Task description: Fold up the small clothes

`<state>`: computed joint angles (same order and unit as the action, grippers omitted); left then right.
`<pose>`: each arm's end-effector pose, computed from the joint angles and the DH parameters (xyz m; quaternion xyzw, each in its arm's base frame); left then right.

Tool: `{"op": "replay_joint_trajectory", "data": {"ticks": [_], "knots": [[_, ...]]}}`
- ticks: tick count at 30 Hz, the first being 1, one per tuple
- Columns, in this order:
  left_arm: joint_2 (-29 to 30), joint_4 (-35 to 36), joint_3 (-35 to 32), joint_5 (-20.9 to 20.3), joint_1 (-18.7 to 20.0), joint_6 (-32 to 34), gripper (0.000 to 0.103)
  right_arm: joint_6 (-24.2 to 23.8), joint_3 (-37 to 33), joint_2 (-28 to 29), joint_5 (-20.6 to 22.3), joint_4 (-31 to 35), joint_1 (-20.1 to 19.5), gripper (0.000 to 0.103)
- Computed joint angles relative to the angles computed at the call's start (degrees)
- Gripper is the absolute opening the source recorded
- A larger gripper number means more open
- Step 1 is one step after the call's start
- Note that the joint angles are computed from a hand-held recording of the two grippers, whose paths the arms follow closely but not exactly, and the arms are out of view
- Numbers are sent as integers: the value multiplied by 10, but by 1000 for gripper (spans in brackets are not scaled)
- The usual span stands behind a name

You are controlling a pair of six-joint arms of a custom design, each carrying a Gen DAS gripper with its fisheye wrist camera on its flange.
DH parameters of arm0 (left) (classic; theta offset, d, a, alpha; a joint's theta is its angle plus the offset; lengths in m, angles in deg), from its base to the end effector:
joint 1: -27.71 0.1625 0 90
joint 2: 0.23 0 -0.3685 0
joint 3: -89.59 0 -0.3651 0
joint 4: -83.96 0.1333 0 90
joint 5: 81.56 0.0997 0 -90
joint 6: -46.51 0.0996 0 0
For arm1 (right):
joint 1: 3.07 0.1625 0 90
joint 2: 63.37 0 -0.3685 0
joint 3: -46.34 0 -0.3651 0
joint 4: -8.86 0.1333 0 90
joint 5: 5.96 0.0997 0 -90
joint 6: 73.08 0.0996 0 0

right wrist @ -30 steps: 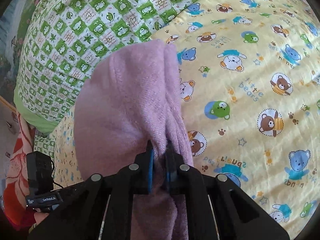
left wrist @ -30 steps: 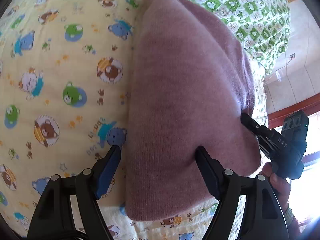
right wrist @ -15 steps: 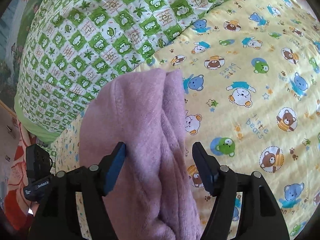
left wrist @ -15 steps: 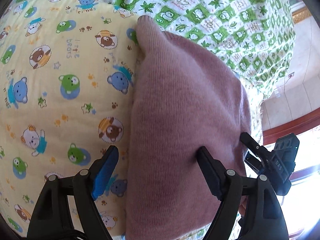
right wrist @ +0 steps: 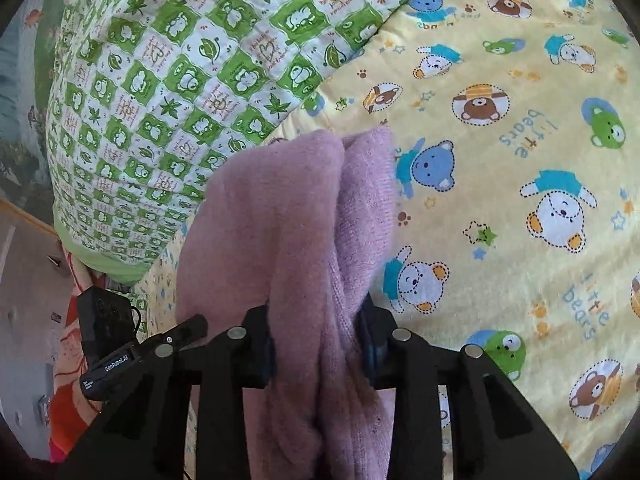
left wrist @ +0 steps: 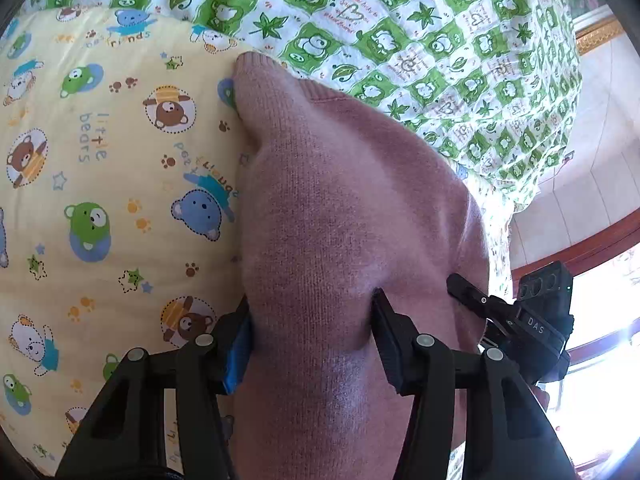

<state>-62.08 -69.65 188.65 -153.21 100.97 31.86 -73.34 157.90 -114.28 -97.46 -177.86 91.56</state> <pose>-0.0140 -0.6181 0.2263 -0.0189 0.9616 -0.2590 0.0885 0.1747 -0.5382 0.1085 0.0365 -0.9501 0.3098 0.0006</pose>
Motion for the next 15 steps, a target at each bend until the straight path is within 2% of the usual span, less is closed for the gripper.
{"op": "replay_joint_trajectory", "data": {"ticks": [2, 5, 6, 8, 10, 12, 15], "knots": [[-1, 5, -1, -10, 6, -14, 58, 13, 5, 1, 10, -7, -8, 34], [-9, 5, 7, -17, 6, -29, 65, 16, 5, 2, 9, -5, -10, 41], [-13, 6, 12, -17, 6, -32, 67, 18, 5, 0, 1, -2, -6, 47], [-27, 6, 28, -19, 4, -37, 73, 19, 6, -5, -23, 5, 6, 52], [-40, 12, 44, -17, 3, -41, 81, 12, 20, -18, -32, 12, 13, 57], [-49, 14, 60, -22, 6, -46, 82, -5, 40, -31, -32, 11, 14, 63], [-49, 7, 75, -44, 16, -58, 84, -34, 57, -34, -52, 25, 14, 65]]}}
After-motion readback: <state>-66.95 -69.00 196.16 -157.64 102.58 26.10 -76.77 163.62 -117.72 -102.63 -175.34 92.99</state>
